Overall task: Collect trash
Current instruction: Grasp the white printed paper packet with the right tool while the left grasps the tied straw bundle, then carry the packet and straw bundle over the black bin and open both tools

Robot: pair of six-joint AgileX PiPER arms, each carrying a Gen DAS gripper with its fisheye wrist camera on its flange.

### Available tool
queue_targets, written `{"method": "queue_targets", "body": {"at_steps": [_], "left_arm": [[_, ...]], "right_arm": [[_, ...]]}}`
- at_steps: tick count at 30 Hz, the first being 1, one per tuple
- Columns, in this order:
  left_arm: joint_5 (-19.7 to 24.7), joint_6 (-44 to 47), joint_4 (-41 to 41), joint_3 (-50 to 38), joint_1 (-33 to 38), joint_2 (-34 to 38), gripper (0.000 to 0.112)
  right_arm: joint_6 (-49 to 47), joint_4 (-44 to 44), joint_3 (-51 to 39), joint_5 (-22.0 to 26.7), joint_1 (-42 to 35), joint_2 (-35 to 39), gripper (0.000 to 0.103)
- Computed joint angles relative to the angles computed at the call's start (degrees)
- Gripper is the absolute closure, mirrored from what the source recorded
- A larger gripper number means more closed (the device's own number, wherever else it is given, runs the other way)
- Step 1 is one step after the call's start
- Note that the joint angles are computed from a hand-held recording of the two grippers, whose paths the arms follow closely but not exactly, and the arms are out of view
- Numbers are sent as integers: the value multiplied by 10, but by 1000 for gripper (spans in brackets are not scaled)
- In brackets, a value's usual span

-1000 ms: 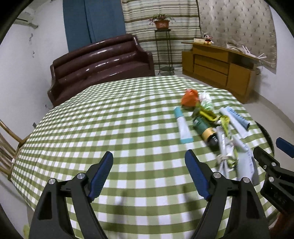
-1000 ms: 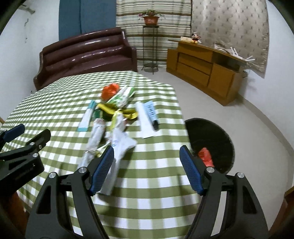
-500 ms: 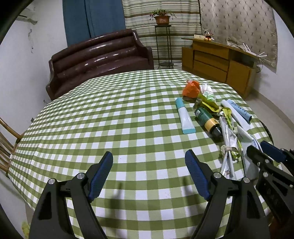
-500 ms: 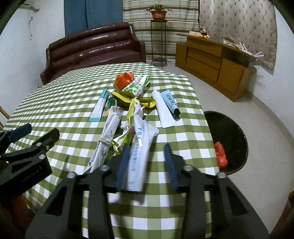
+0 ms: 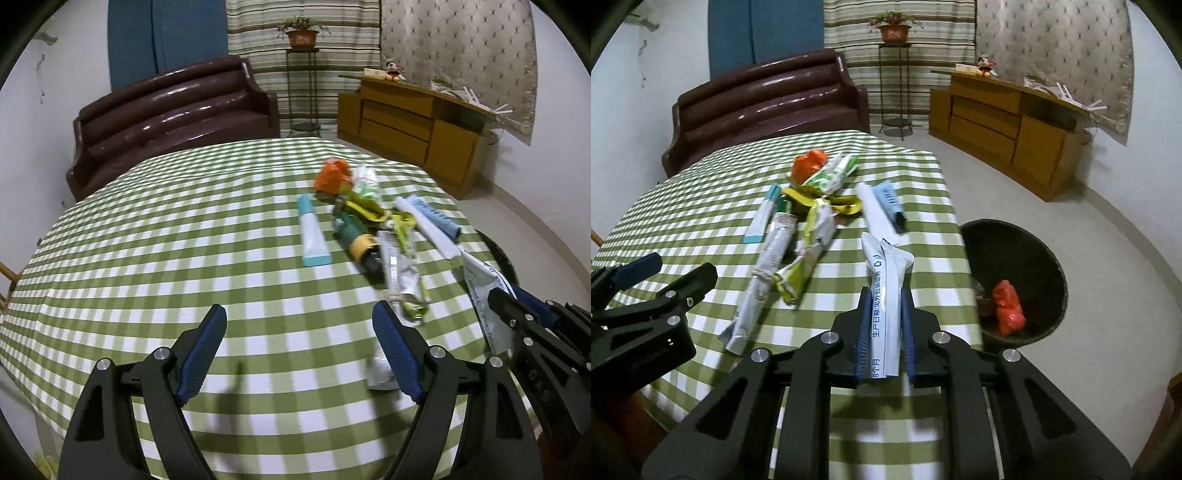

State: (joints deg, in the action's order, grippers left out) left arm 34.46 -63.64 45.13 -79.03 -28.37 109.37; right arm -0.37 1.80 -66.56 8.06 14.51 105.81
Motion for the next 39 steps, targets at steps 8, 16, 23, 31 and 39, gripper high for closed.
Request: {"method": "queue_targets", "body": {"at_steps": [8,16,23,31,39], "left_arm": [[-14,50,-44,-40,-13,36,34],[-41,129,-122,-49,-1,56,69],[-61,135,-118,-36,0,56,88],[-80,90,-85,1,1,31,92],[-91,36,-42,37,-2,-8,92]], "right_arm": [[-74,77,5,-5,-16,-4,87],[-139,142,4,-9,-20,-3,87],[-156,158,5,-11,-22,-3,87],[-150,151,9,-19,-20,-4,87],[-77,78,18,-34,-15,-13,87]]}}
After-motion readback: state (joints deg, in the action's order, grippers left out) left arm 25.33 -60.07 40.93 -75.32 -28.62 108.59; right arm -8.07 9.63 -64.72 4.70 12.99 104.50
